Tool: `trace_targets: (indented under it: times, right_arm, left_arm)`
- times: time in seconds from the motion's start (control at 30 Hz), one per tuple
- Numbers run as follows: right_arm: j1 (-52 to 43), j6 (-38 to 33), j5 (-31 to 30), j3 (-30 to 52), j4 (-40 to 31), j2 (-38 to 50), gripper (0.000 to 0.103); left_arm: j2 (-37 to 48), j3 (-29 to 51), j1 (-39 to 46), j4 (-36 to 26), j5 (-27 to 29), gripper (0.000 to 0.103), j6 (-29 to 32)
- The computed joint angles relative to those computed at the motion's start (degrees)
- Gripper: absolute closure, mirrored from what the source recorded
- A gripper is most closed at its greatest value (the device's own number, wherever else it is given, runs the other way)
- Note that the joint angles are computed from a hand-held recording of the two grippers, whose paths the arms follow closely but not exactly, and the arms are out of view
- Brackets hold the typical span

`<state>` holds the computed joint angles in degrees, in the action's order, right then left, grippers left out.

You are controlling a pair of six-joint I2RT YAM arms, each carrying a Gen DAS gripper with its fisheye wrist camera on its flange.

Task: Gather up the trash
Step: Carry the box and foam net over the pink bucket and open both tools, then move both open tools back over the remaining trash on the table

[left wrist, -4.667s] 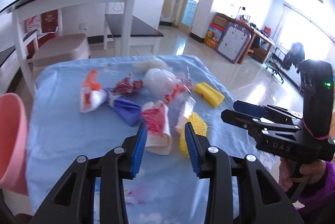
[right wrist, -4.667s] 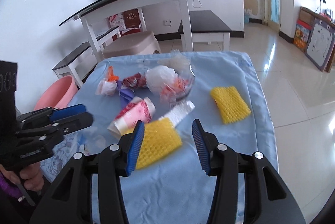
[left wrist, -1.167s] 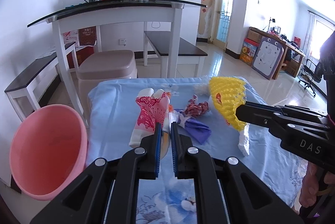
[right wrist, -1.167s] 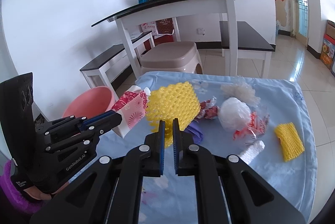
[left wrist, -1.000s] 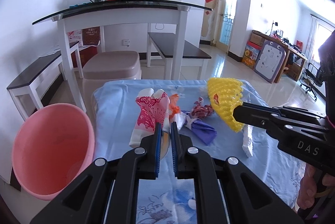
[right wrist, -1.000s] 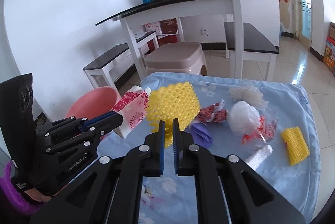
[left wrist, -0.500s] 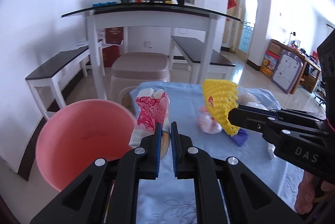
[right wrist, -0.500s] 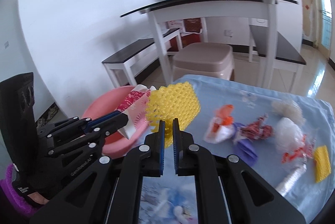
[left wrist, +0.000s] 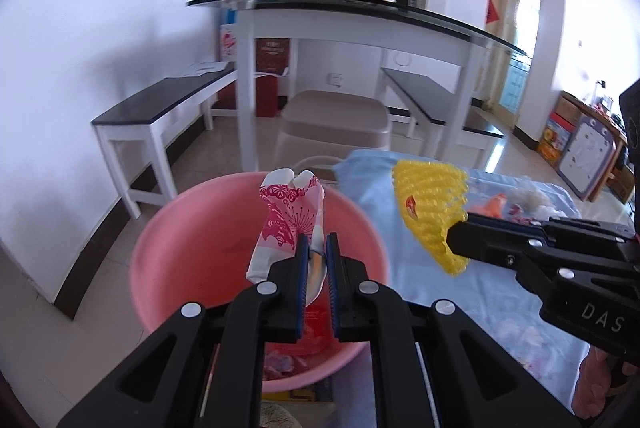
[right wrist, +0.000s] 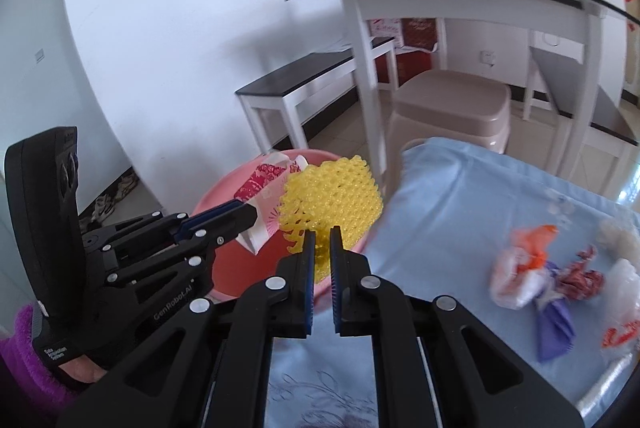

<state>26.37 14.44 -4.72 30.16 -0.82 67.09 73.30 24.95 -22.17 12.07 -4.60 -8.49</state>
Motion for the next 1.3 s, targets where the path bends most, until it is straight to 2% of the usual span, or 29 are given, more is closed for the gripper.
trace_targets:
  times: [0.33, 0.63, 0.73, 0.8, 1.03, 1.3]
  right_arm:
    - [1.96, 2.4, -3.73, 6.71, 4.5, 15.45, 0.096]
    - [2.45, 3.05, -2.57, 10.02, 3.19, 20.66, 0.092]
    - [2.14, 3.42, -3.46, 10.16, 2.66, 21.1, 0.083]
    - [1.72, 3.06, -4.24, 10.13, 3.1, 21.56, 0.074]
    - [1.51, 1.71, -4.41, 8.86, 3.3, 19.35, 0.073]
    - [1.22, -0.87, -0.16, 2.37, -0.01, 8.46, 0.073]
  left_arm:
    - [4.11, -0.84, 8.78, 0.94, 4.73, 0.095, 0.95]
    - [8.97, 0.3, 10.22, 2.04, 4.99, 0.094, 0.32]
    - [9.7, 0.99, 10.41, 1.64, 4.54, 0.093, -0.23]
    - [9.93, 1.28, 10.59, 1.3, 4.63, 0.09, -0.77]
    - [7.24, 0.82, 10.9, 0.59, 5.61, 0.074, -2.18]
    - [0.78, -0.61, 5.85, -0.71, 5.79, 0.07, -3.51]
